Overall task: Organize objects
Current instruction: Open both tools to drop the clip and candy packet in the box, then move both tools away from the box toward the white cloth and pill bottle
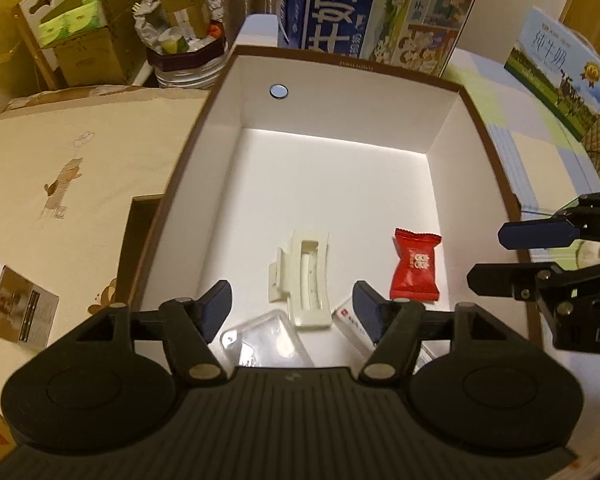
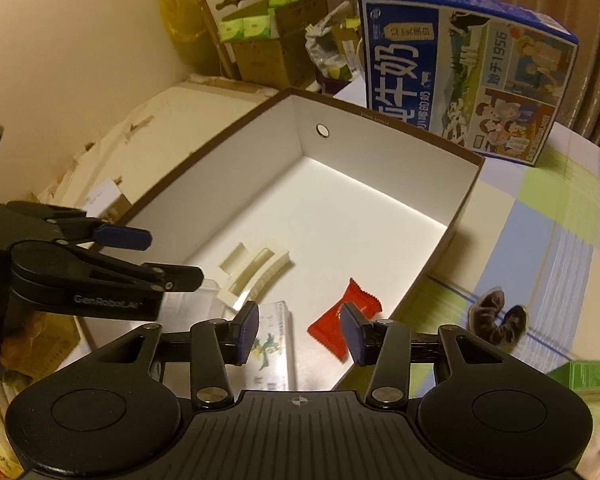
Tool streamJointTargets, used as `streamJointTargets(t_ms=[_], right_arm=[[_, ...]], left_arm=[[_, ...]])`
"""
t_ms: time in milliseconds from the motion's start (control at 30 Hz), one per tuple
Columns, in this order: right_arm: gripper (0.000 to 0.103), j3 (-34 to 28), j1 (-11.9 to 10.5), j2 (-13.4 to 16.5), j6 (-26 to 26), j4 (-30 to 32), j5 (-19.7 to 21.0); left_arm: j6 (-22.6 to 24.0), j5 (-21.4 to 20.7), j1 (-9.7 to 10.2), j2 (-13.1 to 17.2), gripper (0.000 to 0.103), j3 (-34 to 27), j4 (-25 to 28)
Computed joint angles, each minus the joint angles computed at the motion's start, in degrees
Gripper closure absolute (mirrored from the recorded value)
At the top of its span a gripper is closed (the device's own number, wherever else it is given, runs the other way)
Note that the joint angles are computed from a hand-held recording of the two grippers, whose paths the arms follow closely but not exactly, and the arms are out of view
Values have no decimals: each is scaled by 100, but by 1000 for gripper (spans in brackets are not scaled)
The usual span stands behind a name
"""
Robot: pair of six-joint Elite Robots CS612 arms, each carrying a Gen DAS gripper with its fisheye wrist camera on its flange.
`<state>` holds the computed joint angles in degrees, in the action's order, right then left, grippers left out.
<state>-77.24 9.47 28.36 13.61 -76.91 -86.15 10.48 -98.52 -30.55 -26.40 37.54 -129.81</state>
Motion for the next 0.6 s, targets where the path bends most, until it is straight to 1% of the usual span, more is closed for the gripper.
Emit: streamJointTargets(t_ms=[133, 333, 500, 600], right_arm=[[59, -216, 23, 68, 92, 15, 32], [59, -547, 55, 181, 240, 56, 82], [59, -805, 71, 265, 258, 141, 103], [59, -960, 72, 321, 277, 175, 154]], left_arm=[[-171, 61, 11, -283, 35, 457, -317], [-181, 51, -17, -649, 30, 1089, -733], [-206, 31, -49, -899, 30, 1524, -969], [-247, 88, -78, -1042, 30, 1774, -1123]])
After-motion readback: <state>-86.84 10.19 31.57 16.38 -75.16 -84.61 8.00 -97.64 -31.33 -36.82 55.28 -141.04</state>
